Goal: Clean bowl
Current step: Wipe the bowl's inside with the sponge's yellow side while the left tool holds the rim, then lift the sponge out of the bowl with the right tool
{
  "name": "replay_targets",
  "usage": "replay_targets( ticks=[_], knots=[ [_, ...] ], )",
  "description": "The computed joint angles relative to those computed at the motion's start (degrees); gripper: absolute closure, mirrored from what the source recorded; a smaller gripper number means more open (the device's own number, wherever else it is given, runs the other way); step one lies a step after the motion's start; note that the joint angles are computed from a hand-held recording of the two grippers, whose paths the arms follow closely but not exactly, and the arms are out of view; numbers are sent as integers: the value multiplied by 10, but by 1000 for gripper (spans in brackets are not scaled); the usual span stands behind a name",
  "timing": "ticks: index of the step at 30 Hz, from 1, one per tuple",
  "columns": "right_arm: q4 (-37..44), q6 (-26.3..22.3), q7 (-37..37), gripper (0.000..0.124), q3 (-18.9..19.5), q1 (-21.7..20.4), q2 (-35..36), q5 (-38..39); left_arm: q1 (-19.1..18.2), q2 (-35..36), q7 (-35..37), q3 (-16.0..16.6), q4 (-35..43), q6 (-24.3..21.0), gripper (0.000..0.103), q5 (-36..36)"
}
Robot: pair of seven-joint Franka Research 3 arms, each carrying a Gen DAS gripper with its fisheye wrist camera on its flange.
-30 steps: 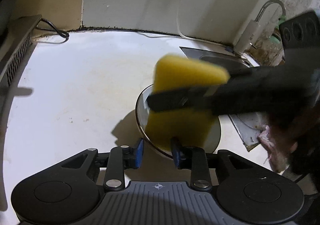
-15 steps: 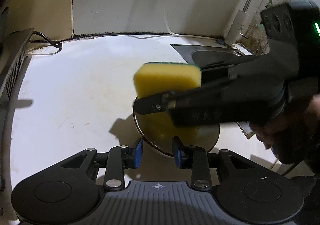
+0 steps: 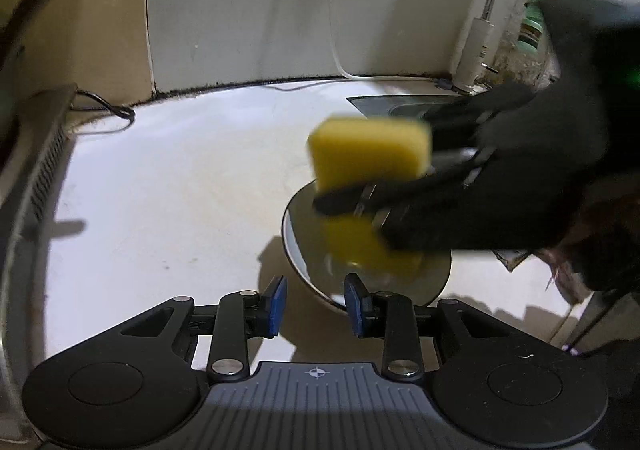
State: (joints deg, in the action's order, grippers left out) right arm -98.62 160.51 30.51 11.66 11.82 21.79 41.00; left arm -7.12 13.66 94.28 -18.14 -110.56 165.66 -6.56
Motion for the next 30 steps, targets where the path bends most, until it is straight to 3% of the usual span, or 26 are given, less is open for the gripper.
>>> replay_targets(
  ticks=[2, 3, 5, 6, 9, 14, 18, 20, 23, 25, 26, 30],
  knots=[
    [7, -48, -3, 92, 11, -20, -2, 34, 13, -9, 33, -16, -6, -11, 69, -24],
    [19, -97, 3, 91, 17, -40, -3, 69, 23, -15, 64, -27, -12, -20, 69, -45],
    [43, -157, 24, 91, 8, -51, 2, 103, 29, -19, 108, -35, -14, -34, 69, -83],
    [48, -161, 35, 91, 2, -52, 1, 104, 34, -17, 139, -43, -12, -45, 69, -112],
    [30, -56, 51, 91, -39, 5, 0, 8, 18, 3, 158, -34, 4, -58, 69, -126],
    [57, -47, 61, 91, -17, 3, 34, -18, -9, 29, 105, -12, 19, -32, 69, -91],
    [83, -127, 53, 91, 15, -44, 42, 60, -34, 48, 30, 17, 36, -20, 69, -16],
    [88, -181, 51, 91, 10, -61, 34, 83, -18, 57, 34, -2, 43, -24, 69, -18],
    [97, -206, 58, 91, -11, -52, 26, 69, -3, 66, 45, -20, 48, -24, 69, -19],
    [78, -174, 43, 91, -26, -32, 8, 30, 2, 69, 49, -27, 50, -22, 69, -19],
    [58, -135, 32, 91, -27, -24, -4, 4, 0, 69, 45, -24, 50, -19, 69, -14],
    [-63, 121, -5, 91, -74, 61, -43, -163, -5, 50, 36, -12, 26, 2, 69, 19]
  ],
)
